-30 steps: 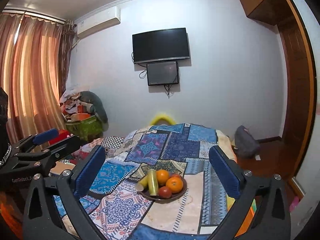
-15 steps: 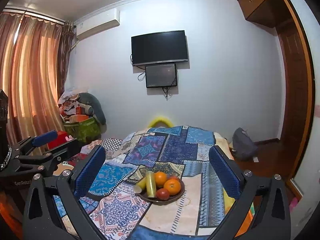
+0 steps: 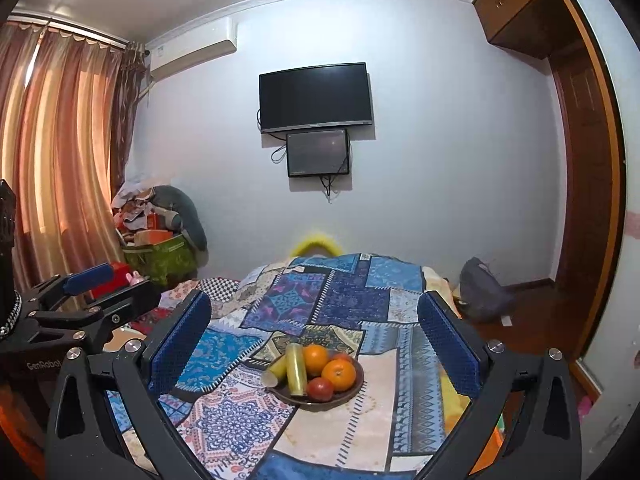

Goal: Organize fruits

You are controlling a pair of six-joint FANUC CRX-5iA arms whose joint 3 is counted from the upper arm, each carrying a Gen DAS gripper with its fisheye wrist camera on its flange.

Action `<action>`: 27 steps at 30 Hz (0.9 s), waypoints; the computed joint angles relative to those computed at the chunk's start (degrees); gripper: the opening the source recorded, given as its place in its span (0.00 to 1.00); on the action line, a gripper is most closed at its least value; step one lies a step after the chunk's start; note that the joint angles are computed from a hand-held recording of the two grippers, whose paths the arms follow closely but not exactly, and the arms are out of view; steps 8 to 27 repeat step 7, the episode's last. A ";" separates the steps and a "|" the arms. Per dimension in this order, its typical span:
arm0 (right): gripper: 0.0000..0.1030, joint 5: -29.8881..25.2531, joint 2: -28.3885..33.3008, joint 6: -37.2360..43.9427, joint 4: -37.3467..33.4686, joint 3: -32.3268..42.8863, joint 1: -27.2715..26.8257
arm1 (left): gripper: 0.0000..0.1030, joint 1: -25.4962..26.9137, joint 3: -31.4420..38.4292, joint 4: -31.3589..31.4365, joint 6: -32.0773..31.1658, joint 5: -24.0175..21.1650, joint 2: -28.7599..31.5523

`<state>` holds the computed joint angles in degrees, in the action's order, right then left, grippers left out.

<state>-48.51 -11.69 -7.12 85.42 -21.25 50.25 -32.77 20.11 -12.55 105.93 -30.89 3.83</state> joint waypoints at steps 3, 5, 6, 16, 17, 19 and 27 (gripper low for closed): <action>1.00 0.09 -0.02 -0.02 0.05 -0.03 -0.04 | 1.00 -0.12 0.07 -0.22 -0.10 -0.04 0.00; 1.00 -0.10 -0.03 -0.07 0.05 -0.05 0.10 | 1.00 -0.11 -0.11 0.42 -0.89 0.12 -0.01; 1.00 -0.01 -0.06 -0.03 0.02 -0.07 0.08 | 1.00 -0.16 -0.09 0.32 -0.90 0.07 -0.03; 1.00 -0.01 -0.06 -0.03 0.02 -0.07 0.08 | 1.00 -0.24 -0.08 0.16 -0.84 0.02 -0.04; 1.00 -0.01 -0.06 -0.03 0.02 -0.07 0.08 | 1.00 -0.24 -0.08 0.16 -0.84 0.02 -0.04; 1.00 -0.01 -0.06 -0.03 0.02 -0.07 0.08 | 1.00 -0.24 -0.08 0.16 -0.84 0.02 -0.04; 1.00 -0.01 -0.06 -0.03 0.02 -0.07 0.08 | 1.00 -0.24 -0.08 0.16 -0.84 0.02 -0.04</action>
